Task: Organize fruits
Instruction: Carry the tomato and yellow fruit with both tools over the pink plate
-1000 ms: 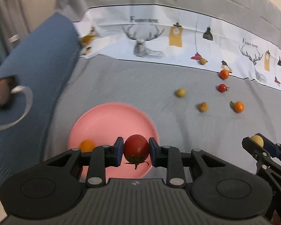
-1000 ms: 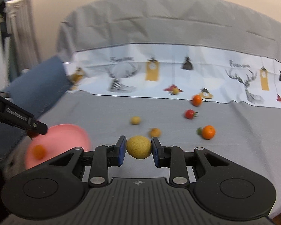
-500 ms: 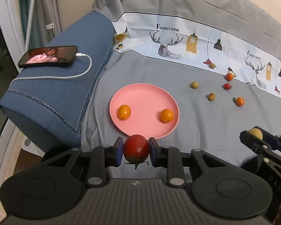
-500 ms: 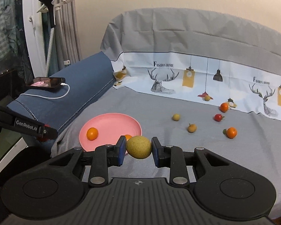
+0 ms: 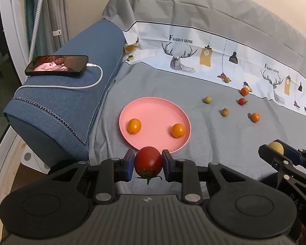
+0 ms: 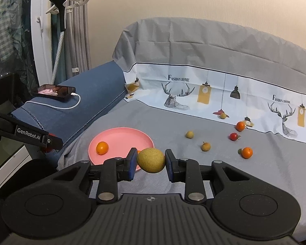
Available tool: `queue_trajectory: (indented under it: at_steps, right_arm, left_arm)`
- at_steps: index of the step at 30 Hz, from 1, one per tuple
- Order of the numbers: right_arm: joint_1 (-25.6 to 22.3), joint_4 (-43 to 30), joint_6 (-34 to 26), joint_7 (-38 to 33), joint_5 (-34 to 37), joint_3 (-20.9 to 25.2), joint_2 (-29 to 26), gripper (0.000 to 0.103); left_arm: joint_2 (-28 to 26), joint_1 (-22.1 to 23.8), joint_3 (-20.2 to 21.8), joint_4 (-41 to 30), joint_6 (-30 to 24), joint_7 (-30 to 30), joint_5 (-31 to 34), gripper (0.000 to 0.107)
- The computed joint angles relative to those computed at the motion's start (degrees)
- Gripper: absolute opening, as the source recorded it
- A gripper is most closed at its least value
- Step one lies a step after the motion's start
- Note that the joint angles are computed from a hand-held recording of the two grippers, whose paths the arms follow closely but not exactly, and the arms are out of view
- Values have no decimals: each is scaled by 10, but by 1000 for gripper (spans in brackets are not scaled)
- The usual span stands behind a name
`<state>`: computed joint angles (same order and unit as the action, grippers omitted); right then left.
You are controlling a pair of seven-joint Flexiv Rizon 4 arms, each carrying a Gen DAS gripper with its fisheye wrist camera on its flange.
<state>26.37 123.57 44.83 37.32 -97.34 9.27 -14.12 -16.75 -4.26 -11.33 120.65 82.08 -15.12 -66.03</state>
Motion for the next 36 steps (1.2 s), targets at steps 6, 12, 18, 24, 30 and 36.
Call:
queue_trajectory:
  at_steps: [6,12,18,24,30,36]
  right_arm:
    - [1,-1,0,-2,2,0,0,30]
    - [-1,1,3,0,2,0,-1,30]
    - [-3,-1,11,-3,5,-2,-3,30]
    - [-5,-5,18,-6,7,-4,-8,30]
    - [-7,-13,20,-19,20,-9,-17,30]
    - [-17,-31,43,-25,8,-21,-34,30]
  left_arm:
    - [-2,3,1,-2,-5,-10,11,32]
    - [-7,6,4,-5,-10,-27,30,32]
    - [-10,14,-1,-6,-11,-36,41,32]
    - [-19,20,-1,-13,-15,-55,63,32]
    - [-37,30,0,-29,-19,-91,106,32]
    - [-65,44,-4,-60,-21,-144,164,32]
